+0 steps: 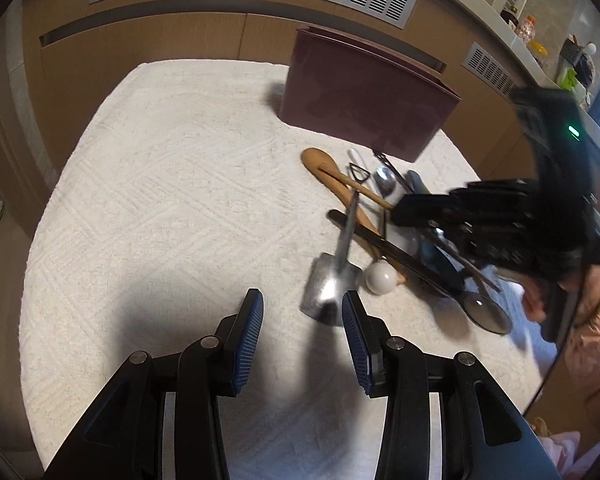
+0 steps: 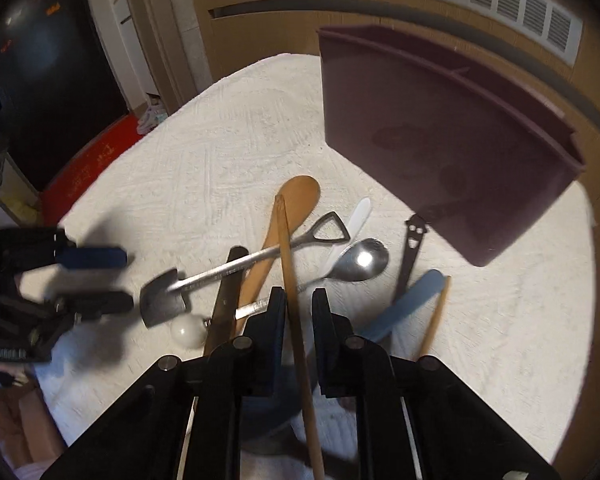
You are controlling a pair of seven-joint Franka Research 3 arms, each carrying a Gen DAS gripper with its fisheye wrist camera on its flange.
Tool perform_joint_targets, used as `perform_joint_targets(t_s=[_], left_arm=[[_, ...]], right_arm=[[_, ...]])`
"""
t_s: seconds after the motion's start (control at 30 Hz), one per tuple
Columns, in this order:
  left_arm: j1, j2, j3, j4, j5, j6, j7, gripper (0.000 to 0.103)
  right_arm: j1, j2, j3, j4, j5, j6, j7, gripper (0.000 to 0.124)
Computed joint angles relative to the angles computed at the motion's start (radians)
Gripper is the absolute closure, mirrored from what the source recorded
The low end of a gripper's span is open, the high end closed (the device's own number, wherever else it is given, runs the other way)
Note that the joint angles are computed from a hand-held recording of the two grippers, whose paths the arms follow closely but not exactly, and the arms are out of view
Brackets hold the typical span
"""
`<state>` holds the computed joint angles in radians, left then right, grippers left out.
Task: Organize utensils
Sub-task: 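Grasp the metal triangle-loop utensil with left gripper while right grasps a wooden chopstick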
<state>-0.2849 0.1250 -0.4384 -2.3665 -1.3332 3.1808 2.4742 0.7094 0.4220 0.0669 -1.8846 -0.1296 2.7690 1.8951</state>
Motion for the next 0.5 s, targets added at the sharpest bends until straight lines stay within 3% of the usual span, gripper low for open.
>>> perform_joint_targets(t_s=[0.1, 0.2, 0.3, 0.37, 0.43, 0.5], left_arm=[[-0.015, -0.020, 0.016, -0.014, 0.092, -0.049, -0.093, 0.061], [-0.038, -0.020, 0.036, -0.013, 0.217, -0.079, -0.218, 0.061], [-0.053, -0.004, 0.054, -0.005, 0.384, -0.082, -0.388, 0.061], [-0.087, 0.011, 0.095, 0.000, 0.549, -0.064, -0.544, 0.060], [-0.135, 0.031, 0.156, 0.017, 0.704, -0.051, -0.674, 0.060], [-0.210, 0.058, 0.254, 0.047, 0.877, -0.050, -0.795, 0.060]], right_arm=[[-0.034, -0.001, 0.028, 0.000, 0.069, -0.002, -0.020, 0.119], [0.019, -0.057, -0.045, -0.076, 0.000, 0.034, 0.098, 0.119], [0.027, -0.126, -0.076, -0.180, -0.054, 0.075, 0.214, 0.119], [0.066, -0.176, -0.130, -0.250, -0.170, 0.096, 0.357, 0.119], [0.050, -0.210, -0.119, -0.302, -0.196, 0.127, 0.408, 0.119], [0.028, -0.231, -0.098, -0.339, -0.212, 0.153, 0.434, 0.119]])
